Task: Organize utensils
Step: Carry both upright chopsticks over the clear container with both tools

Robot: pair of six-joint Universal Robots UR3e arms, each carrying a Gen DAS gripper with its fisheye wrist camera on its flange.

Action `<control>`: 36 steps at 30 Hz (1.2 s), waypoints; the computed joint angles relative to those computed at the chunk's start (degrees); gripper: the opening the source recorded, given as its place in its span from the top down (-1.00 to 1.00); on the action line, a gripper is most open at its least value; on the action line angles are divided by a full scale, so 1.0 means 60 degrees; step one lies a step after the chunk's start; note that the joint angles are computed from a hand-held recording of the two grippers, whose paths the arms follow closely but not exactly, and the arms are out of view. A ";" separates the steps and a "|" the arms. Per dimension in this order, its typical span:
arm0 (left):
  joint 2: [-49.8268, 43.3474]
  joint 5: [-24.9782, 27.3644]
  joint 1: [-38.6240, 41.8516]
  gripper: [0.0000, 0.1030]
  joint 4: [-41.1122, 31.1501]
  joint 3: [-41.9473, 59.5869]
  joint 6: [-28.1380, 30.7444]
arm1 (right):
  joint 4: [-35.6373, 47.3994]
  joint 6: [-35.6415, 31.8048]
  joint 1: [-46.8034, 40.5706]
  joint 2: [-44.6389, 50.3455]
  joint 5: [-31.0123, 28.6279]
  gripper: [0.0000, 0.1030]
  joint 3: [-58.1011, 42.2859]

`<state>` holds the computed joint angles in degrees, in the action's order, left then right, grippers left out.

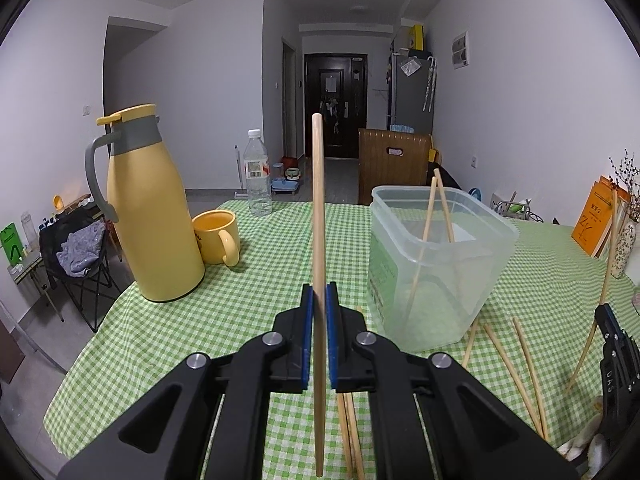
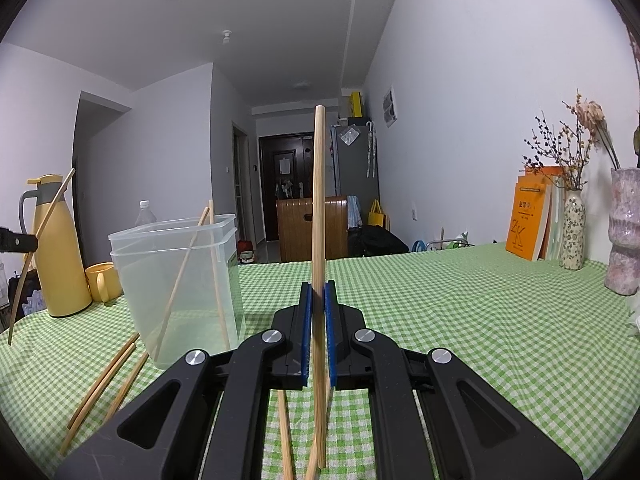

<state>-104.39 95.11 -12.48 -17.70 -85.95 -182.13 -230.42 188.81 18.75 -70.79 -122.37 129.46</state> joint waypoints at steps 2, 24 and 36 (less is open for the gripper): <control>0.0042 -0.0035 -0.0018 0.93 -0.0004 0.0045 0.0008 | 0.0001 -0.0123 0.0077 -0.0023 -0.0022 0.87 -0.0050; -0.0127 -0.0160 -0.0315 0.93 -0.0037 0.1061 -0.0030 | 0.1124 -0.0780 0.0525 -0.0749 0.0151 0.87 -0.1580; -0.0731 -0.0285 -0.0533 0.92 -0.0420 0.2548 -0.0188 | 0.1783 -0.0861 0.0303 -0.0850 0.0916 0.87 -0.2591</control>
<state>-108.77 93.40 -15.68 -20.22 -70.67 -183.26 -219.73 183.64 20.57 -75.89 -116.88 113.92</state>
